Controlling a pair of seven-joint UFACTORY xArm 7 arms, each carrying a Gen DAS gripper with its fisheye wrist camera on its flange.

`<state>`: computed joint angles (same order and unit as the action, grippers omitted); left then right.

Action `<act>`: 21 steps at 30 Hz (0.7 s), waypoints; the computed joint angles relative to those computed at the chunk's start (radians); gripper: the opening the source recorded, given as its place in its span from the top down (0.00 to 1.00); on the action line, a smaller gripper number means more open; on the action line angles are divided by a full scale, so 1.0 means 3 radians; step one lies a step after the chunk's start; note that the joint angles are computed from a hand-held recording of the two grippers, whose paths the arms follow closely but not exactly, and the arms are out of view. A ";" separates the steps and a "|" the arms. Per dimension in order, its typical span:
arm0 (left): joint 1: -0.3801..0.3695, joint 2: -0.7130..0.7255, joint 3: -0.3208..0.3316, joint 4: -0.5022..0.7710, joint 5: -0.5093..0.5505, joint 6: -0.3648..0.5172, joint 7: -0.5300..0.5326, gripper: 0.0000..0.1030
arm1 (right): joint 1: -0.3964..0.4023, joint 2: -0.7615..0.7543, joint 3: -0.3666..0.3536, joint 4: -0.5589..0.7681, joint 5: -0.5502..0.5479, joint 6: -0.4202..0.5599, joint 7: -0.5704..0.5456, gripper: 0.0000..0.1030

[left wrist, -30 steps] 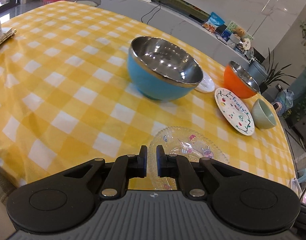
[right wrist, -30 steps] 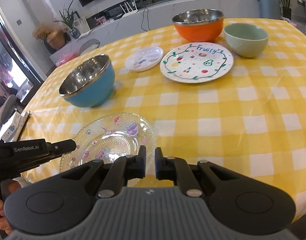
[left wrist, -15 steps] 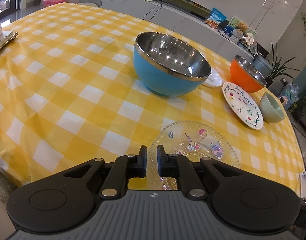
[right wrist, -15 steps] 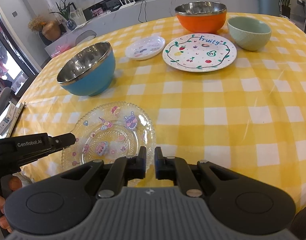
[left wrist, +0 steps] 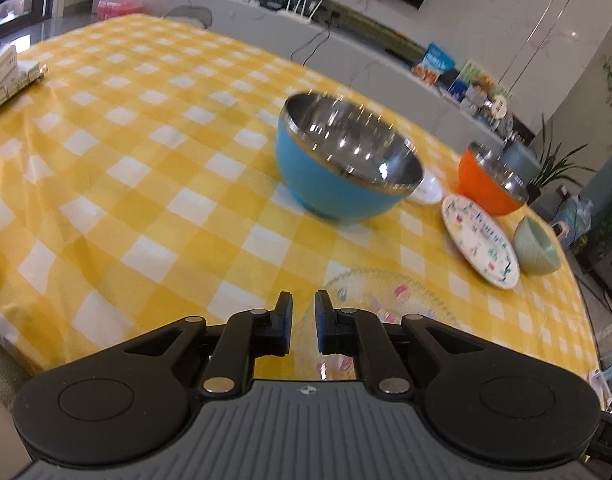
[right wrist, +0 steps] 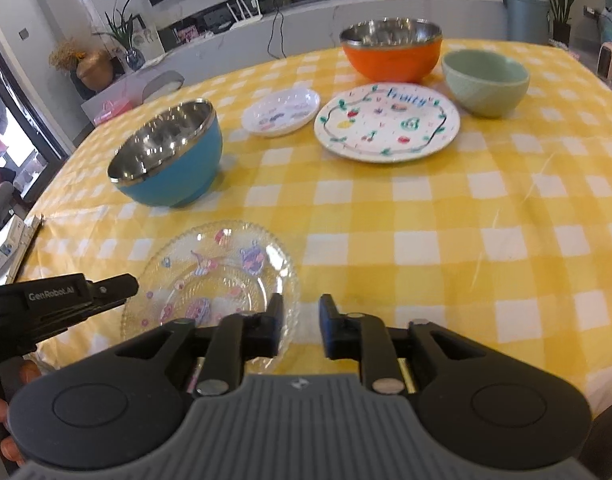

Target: Organize plates and bowls

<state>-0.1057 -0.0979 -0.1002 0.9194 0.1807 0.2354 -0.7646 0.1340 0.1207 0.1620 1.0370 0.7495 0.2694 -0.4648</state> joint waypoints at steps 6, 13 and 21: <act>-0.0074 -0.0024 0.0012 0.0075 -0.0147 -0.0080 0.0167 0.80 | -0.0068 0.0002 -0.0016 0.0030 0.0168 -0.0069 -0.0096 0.71; -0.0299 0.0147 0.0029 0.0351 -0.0821 -0.0049 0.0833 0.77 | -0.0206 0.0061 -0.0003 0.0126 0.0540 -0.0198 -0.0315 0.67; -0.0371 0.0617 -0.0083 0.0829 -0.1332 -0.0040 0.1229 0.74 | -0.0366 0.0266 0.0052 0.0336 0.1045 -0.0237 -0.0520 0.67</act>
<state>-0.2171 0.0873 -0.1251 1.1682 -0.2188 0.2233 -0.3959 0.0242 0.2005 0.1777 1.1379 1.0629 0.1982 -0.6207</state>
